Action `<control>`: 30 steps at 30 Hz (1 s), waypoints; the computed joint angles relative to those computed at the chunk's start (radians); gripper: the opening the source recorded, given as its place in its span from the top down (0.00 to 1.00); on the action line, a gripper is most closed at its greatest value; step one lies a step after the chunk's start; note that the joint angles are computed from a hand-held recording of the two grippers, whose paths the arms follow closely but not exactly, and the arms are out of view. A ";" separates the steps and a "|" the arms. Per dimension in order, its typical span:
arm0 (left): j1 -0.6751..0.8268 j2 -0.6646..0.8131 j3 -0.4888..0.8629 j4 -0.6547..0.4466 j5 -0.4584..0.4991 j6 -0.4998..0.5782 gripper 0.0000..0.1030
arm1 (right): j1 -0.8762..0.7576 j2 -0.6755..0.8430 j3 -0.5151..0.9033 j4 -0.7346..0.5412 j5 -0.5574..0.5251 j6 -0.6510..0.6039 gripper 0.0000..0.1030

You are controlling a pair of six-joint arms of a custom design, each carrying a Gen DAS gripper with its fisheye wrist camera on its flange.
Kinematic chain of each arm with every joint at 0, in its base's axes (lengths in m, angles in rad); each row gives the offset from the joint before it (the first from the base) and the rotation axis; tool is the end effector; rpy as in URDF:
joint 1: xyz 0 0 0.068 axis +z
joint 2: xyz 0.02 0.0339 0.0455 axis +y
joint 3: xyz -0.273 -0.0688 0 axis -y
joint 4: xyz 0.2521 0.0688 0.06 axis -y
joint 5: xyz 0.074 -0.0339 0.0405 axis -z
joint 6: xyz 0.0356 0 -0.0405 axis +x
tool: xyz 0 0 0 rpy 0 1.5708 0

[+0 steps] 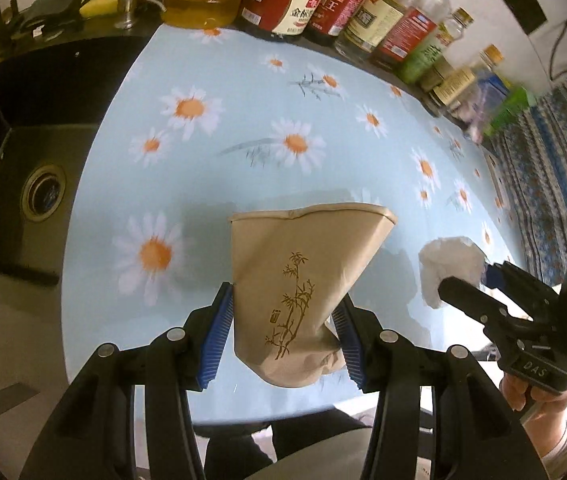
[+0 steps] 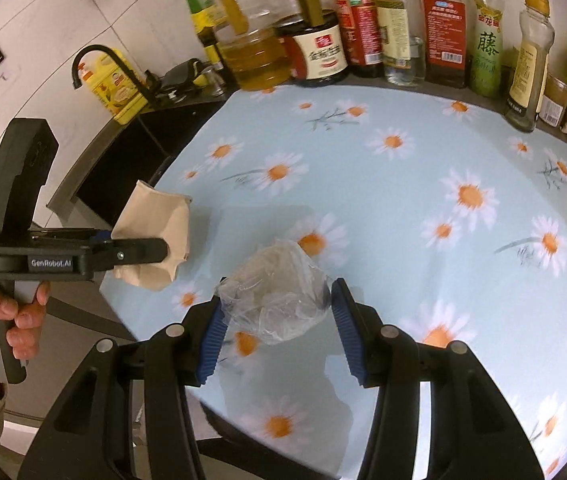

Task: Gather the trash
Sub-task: 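Carry the paper bag and plastic bag down over the black bin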

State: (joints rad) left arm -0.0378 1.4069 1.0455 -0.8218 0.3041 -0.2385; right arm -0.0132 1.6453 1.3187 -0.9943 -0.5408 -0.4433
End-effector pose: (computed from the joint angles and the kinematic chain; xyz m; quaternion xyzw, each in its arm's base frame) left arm 0.2727 -0.0210 0.2499 -0.0681 0.9680 -0.1734 0.1681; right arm 0.3244 0.0140 0.2604 -0.2366 0.9270 0.2310 0.1769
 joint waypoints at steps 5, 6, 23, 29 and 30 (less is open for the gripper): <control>0.040 -0.123 -0.106 -0.035 0.032 0.062 0.54 | 0.049 -0.130 -0.135 0.018 0.013 0.043 0.51; 0.048 -0.152 -0.131 -0.046 0.040 0.077 0.54 | 0.058 -0.153 -0.159 0.020 0.014 0.052 0.51; 0.188 -0.509 -0.406 -0.258 0.156 0.242 0.54 | 0.228 -0.458 -0.493 0.021 0.028 0.183 0.50; 0.221 -0.578 -0.513 -0.304 0.157 0.294 0.54 | 0.279 -0.482 -0.593 0.040 0.064 0.199 0.50; 0.223 -0.578 -0.526 -0.302 0.155 0.296 0.54 | 0.285 -0.482 -0.610 0.049 0.073 0.201 0.50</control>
